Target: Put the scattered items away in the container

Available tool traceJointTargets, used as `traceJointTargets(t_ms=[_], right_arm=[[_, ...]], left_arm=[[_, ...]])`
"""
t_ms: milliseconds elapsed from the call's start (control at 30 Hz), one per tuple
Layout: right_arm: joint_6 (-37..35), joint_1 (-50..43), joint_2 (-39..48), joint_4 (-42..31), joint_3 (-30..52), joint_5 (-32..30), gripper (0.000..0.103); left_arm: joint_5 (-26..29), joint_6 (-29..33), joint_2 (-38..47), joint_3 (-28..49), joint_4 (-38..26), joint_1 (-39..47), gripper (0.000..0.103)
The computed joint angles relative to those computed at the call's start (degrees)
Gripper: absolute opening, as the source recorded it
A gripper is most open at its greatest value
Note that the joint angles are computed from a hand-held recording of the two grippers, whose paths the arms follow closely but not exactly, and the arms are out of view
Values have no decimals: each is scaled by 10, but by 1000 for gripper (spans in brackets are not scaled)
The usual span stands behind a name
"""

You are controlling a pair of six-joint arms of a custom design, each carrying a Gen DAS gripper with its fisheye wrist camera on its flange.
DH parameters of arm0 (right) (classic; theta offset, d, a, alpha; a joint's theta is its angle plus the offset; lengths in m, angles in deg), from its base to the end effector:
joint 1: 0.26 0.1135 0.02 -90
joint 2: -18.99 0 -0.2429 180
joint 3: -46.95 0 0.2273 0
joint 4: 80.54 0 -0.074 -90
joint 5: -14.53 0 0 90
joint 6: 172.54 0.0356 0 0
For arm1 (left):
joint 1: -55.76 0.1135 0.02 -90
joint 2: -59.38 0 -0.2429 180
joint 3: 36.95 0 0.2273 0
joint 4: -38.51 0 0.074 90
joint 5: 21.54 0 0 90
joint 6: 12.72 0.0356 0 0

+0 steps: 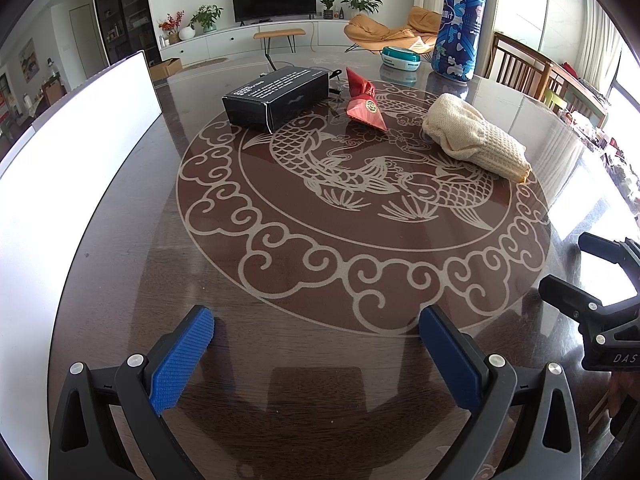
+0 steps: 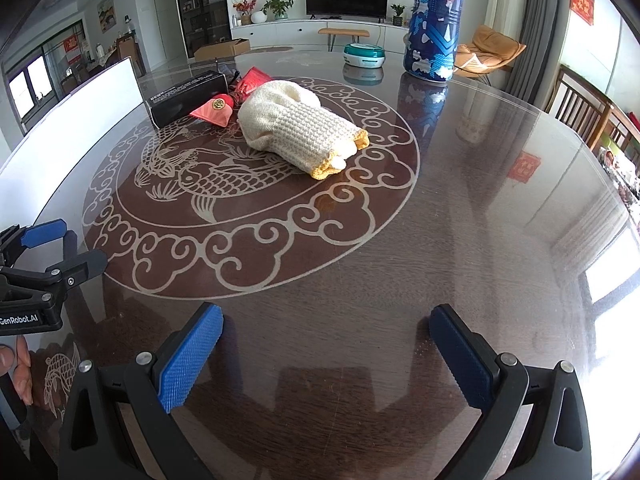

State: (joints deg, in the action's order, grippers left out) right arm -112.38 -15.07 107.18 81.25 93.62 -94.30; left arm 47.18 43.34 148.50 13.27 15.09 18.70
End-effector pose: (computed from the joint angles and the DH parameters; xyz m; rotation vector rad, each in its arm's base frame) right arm 0.2319 -0.0494 0.1126 -0.4434 2.4935 0.1281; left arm 0.2017 -0.1361 0.1187 -0.0483 2.5410 0.0251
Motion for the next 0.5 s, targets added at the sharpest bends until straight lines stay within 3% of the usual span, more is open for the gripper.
traceJointTargets(t_ms=[300,433,500], right_arm=[[-68,100,138,-31,146,-35,103],[30,105,188,-7,206,17,103],[42,100,190,-5,209,24,103]], left_arm=[[0,0,0,0,0,0,103],[0,0,0,0,0,0,103],[1,1,1,1,1,1,103]])
